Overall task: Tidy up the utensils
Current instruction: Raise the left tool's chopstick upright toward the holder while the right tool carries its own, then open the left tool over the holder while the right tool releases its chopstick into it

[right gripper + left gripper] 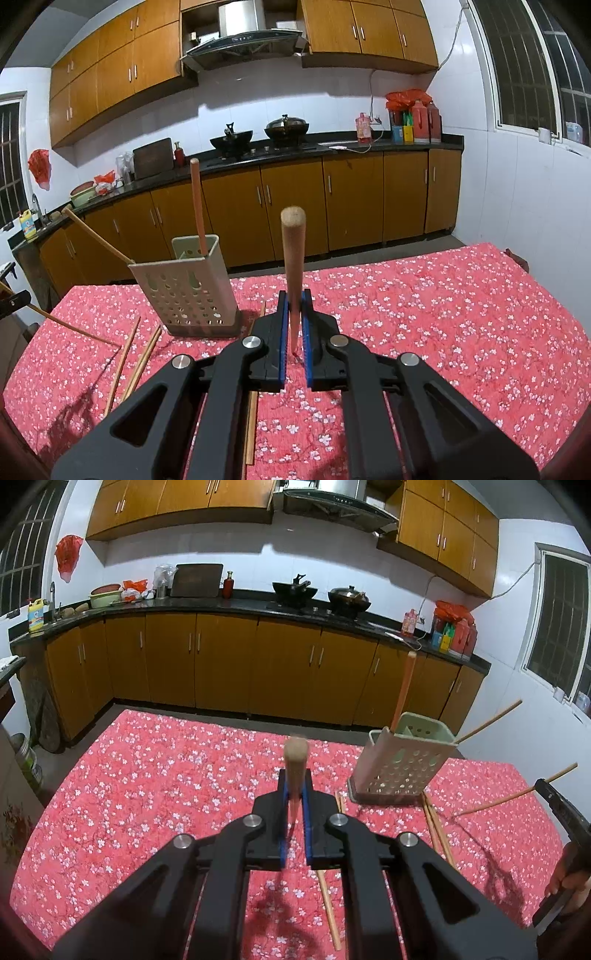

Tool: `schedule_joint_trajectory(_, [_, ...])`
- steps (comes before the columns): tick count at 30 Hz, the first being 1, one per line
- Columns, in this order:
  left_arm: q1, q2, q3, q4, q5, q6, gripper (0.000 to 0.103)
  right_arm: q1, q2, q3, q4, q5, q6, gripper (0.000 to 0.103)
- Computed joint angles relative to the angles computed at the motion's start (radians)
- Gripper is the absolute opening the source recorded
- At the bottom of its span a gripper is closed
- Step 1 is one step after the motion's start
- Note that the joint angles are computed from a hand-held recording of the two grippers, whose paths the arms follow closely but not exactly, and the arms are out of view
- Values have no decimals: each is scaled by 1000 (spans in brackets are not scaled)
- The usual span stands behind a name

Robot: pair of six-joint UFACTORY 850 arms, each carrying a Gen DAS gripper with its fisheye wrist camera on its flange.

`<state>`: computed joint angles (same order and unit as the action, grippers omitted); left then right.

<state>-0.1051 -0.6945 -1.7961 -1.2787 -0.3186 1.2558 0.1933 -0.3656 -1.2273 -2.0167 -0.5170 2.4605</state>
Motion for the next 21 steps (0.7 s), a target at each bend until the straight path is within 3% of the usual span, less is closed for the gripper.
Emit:
schedule_joint_trajectory(13, [-23, 76, -7, -262, -159, 274, 8, 10, 81, -30, -450, 32, 367, 7])
schedule_joint_trajectory(18, [-57, 65, -60, -435, -148, 402, 8, 29, 35, -111, -431, -31, 299, 7])
schedule_joint_trajectory(21, [-79, 33, -122, -534, -117, 449, 8, 28, -12, -174, -391, -28, 247, 7])
